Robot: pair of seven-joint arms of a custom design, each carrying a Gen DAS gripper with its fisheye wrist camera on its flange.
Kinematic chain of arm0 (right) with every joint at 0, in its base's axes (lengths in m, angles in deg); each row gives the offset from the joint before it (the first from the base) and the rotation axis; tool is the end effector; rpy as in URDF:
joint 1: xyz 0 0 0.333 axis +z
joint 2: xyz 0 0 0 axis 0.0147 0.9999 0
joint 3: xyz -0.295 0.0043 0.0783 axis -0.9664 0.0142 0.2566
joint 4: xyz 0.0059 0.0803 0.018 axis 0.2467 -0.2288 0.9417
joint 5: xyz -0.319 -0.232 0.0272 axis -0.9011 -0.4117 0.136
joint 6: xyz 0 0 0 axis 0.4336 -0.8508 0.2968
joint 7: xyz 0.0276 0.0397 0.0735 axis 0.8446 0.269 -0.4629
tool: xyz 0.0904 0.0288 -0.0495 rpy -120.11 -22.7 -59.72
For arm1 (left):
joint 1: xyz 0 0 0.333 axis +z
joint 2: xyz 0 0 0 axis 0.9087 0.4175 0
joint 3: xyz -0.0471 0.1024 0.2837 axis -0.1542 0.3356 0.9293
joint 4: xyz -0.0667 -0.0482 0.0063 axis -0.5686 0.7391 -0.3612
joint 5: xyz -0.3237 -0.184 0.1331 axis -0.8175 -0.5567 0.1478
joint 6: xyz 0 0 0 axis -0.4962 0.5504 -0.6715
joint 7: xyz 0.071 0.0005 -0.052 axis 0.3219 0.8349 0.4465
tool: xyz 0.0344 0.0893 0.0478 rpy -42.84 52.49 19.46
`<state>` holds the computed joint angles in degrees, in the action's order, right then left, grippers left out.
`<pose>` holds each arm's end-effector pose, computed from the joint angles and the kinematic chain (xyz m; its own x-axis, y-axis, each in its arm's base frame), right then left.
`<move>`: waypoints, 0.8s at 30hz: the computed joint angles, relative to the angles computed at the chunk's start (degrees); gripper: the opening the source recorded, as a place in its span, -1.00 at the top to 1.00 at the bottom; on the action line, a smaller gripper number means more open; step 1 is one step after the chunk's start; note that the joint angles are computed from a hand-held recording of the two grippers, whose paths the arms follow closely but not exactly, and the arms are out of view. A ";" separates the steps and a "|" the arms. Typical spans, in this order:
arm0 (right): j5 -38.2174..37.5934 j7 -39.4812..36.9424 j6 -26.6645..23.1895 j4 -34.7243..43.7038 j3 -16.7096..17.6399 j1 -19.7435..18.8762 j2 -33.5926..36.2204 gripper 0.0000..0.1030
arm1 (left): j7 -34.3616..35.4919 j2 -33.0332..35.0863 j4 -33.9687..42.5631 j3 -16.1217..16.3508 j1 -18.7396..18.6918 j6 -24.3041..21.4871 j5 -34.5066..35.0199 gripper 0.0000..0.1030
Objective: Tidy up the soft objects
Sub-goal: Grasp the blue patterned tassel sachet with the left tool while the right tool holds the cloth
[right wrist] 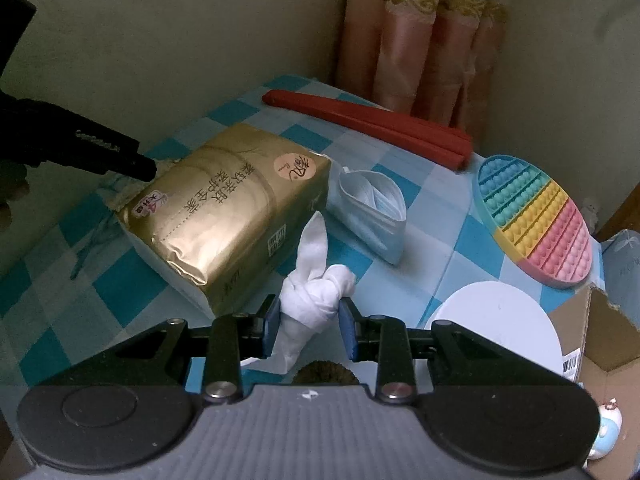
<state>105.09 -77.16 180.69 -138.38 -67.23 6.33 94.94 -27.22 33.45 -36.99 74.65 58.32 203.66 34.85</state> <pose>0.6268 0.1278 0.3273 0.7743 -0.6251 0.0987 -0.4407 -0.6445 -0.6248 0.5720 -0.1332 0.3241 0.5782 -0.8041 0.1382 -0.6136 -0.5402 -0.5759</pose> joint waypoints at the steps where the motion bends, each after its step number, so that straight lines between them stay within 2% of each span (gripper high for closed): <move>1: -0.06 0.05 -0.03 0.01 0.00 0.02 0.01 0.29 | 0.13 0.20 -0.10 0.01 0.27 0.74 -0.55 -0.11; 7: -0.33 0.30 0.56 0.09 0.06 0.17 0.10 0.29 | 2.18 1.61 0.19 0.26 0.61 1.85 -3.34 0.08; 14: -1.41 1.56 0.77 0.34 -0.02 0.21 0.36 0.29 | 4.39 2.99 1.23 0.84 0.19 1.39 -5.14 0.08; 24: -2.15 2.34 0.76 0.50 0.12 0.07 0.56 0.29 | 2.90 3.55 1.66 1.75 -0.75 0.95 -4.01 0.20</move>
<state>102.94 -74.82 181.45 -137.88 -67.12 6.40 95.50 -24.32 36.99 -35.32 76.41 57.57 204.61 30.85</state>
